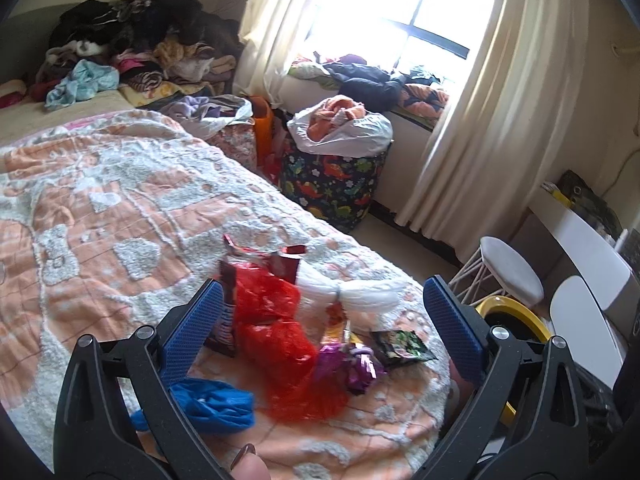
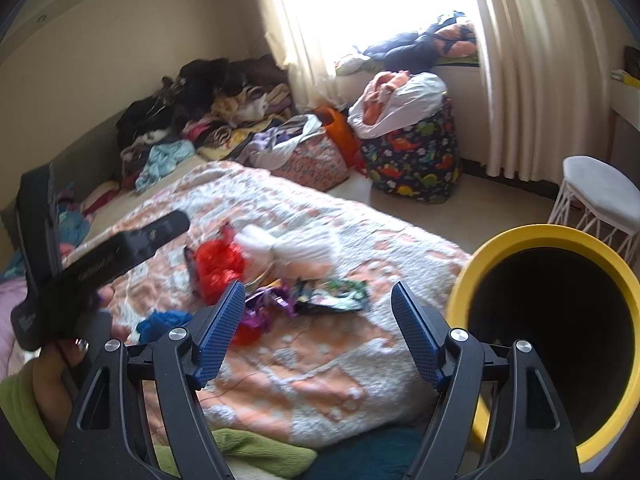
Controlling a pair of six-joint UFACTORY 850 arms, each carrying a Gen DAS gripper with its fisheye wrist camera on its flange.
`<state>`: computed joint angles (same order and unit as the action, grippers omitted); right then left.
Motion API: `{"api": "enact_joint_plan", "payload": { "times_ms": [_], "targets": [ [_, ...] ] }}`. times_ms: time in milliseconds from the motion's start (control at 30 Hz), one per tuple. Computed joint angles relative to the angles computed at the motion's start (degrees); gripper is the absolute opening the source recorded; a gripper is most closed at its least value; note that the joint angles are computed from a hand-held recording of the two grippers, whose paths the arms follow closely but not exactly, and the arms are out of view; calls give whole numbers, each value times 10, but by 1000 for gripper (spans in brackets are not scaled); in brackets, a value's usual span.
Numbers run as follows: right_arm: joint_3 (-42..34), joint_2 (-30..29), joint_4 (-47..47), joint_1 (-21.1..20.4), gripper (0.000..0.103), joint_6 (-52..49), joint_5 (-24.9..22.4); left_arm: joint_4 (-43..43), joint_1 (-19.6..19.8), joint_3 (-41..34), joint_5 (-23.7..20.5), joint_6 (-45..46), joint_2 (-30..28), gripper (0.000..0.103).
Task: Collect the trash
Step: 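Move both tools back toward the remaining trash on the bed, then grasp the brown chocolate bar with the left tool while the right tool grasps the purple wrapper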
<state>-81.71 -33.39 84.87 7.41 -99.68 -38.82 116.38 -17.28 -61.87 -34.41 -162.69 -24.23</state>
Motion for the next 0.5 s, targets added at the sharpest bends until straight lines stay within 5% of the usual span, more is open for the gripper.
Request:
{"api": "enact_joint_plan", "payload": {
  "times_ms": [267,500],
  "targets": [
    [3,-3,-45,29,73,14,1,-9,25,23,5,-23,11,92],
    [-15,-23,-97,49,59,64,1,6,44,33,31,-50,10,83]
  ]
}}
